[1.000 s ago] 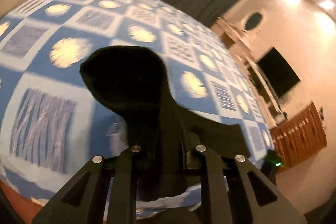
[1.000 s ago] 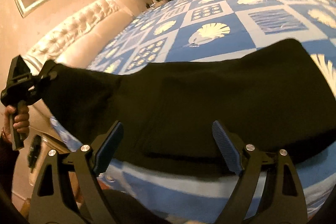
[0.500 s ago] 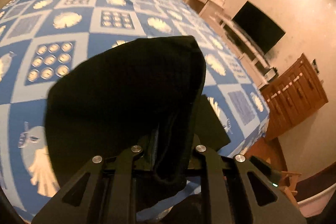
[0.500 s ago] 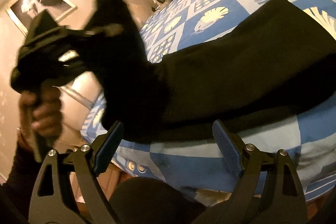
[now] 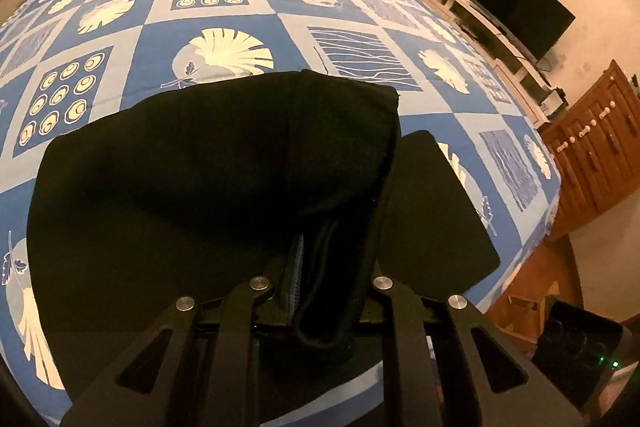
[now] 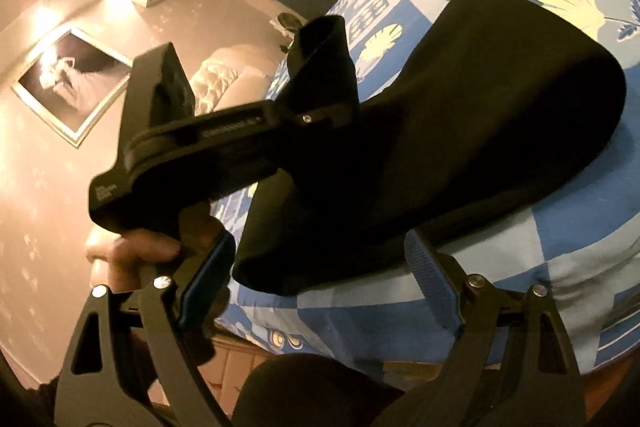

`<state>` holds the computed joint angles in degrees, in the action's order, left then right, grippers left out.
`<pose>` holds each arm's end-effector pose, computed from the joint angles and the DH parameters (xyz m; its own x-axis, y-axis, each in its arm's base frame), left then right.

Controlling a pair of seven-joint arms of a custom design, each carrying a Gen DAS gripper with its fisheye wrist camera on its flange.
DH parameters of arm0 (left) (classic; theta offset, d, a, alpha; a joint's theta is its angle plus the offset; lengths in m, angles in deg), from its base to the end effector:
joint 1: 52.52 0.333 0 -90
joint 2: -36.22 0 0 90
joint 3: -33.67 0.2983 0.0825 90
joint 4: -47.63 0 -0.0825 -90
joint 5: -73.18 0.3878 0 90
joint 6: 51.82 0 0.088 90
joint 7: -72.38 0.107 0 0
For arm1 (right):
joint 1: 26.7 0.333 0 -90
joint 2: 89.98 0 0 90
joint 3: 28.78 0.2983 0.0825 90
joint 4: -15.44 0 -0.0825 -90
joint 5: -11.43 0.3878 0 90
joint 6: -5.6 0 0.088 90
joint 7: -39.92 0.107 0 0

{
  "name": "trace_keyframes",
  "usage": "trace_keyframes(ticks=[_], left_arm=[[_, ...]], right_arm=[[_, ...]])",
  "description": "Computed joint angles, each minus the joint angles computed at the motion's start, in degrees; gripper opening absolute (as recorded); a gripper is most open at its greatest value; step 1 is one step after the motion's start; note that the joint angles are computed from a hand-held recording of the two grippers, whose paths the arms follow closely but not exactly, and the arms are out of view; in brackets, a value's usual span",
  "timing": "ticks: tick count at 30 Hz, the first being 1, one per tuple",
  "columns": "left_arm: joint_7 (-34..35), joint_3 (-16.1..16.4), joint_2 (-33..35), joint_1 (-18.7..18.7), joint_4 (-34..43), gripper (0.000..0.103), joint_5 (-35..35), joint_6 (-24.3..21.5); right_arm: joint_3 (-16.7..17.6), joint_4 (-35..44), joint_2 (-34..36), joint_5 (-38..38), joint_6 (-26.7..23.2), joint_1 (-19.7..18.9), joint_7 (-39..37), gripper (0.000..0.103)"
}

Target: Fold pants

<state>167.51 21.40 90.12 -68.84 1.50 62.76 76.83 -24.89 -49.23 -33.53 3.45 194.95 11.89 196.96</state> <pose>0.7489 -0.3180 0.4132 -0.4258 -0.8526 0.3029 -0.8406 0.2489 -0.4810 0.5972 0.5329 0.3421 0.0709 -0.5544 -0.8292 -0.7345 0.5335 -0.4194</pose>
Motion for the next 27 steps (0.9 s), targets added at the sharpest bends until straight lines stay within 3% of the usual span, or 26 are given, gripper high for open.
trace_keyframes(ticks=[3, 15, 18, 23, 27], left_arm=[[-0.6, 0.9, 0.3, -1.1, 0.0, 0.017, 1.4, 1.0], [-3.0, 4.3, -0.7, -5.0, -2.7, 0.018, 9.0, 4.9], [-3.1, 4.0, -2.5, -5.0, -6.1, 0.029, 9.6, 7.7], [-3.8, 3.5, -7.6, -4.8, -14.3, 0.069, 9.3, 13.7], [-5.0, 4.0, -14.6, -4.1, -24.2, 0.074, 9.6, 19.2]], right_arm=[[-4.4, -2.6, -1.2, 2.7, 2.2, 2.6, 2.1, 0.087], [-13.2, -6.5, -2.4, 11.5, 5.7, 9.0, 4.6, 0.087], [-14.8, -9.6, -3.8, 14.1, 7.4, 10.3, 4.0, 0.087], [-17.1, -14.7, -6.6, 18.9, 8.6, 12.6, 1.4, 0.087], [-17.3, -18.9, -9.7, 20.2, 8.4, 12.9, -1.4, 0.087]])
